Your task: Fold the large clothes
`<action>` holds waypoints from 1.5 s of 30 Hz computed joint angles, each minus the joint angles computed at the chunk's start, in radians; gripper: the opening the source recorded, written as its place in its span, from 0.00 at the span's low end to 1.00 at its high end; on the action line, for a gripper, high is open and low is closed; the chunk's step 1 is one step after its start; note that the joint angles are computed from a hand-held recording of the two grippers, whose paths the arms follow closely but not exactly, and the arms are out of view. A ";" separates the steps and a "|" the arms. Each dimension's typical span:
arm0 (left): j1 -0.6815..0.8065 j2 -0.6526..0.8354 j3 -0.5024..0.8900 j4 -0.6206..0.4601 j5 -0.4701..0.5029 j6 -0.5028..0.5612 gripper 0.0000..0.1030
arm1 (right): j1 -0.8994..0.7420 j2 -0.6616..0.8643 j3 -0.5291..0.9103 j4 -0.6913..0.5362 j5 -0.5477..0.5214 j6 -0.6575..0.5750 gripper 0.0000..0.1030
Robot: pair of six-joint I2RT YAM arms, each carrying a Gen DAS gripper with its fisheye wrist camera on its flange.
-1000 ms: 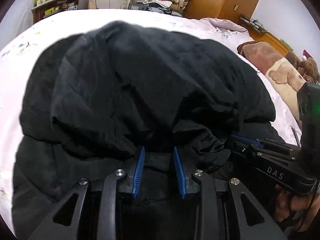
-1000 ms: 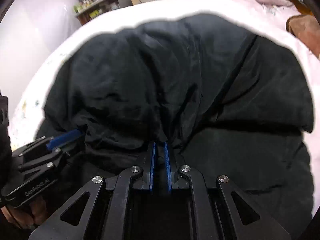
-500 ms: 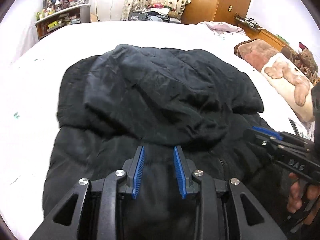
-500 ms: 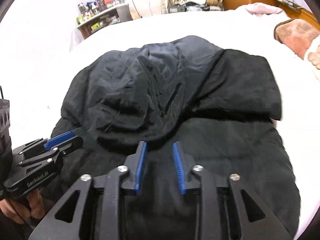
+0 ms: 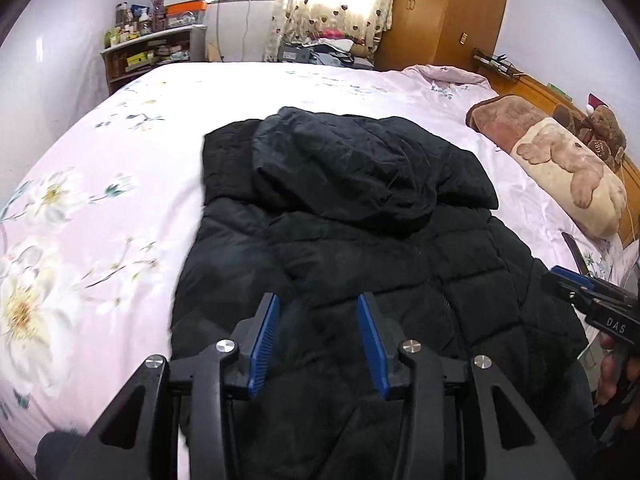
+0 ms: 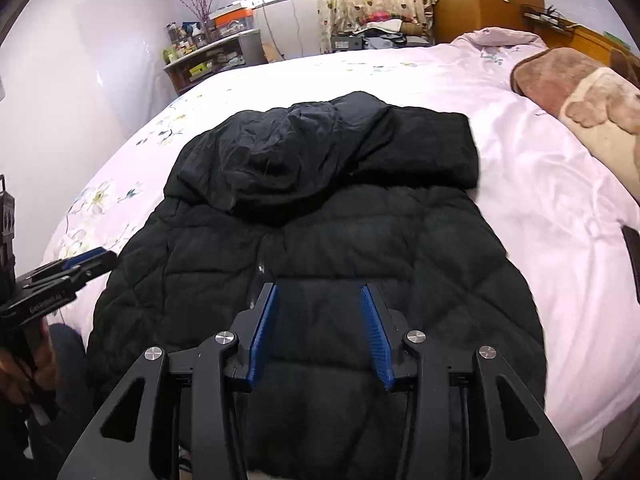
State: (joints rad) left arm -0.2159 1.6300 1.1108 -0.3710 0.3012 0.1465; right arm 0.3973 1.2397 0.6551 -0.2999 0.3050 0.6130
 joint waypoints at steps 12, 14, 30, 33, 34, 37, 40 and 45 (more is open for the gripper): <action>0.108 -0.077 -0.106 0.024 0.001 0.041 0.50 | -0.016 -0.243 -0.154 -0.107 0.046 0.076 0.44; 0.123 -0.068 -0.113 0.028 -0.003 0.044 0.51 | -0.051 -0.268 -0.174 -0.110 0.028 0.069 0.49; 0.191 0.117 -0.117 0.037 -0.028 0.065 0.58 | -0.513 -0.308 -0.333 -0.039 -0.225 -0.127 0.60; 0.182 0.136 -0.117 0.029 -0.020 0.059 0.58 | -0.616 -0.244 -0.349 0.010 -0.313 -0.178 0.60; 0.177 0.137 -0.124 0.032 -0.018 0.055 0.58 | -0.646 -0.216 -0.350 0.028 -0.346 -0.195 0.61; 0.172 0.148 -0.139 0.043 -0.014 0.045 0.59 | -0.705 -0.134 -0.348 0.064 -0.425 -0.228 0.61; 0.174 0.159 -0.143 0.043 -0.002 0.038 0.60 | -0.744 -0.062 -0.333 0.079 -0.507 -0.257 0.61; 0.167 0.175 -0.117 -0.010 -0.005 0.065 0.45 | -0.728 0.028 -0.302 0.075 -0.566 -0.289 0.54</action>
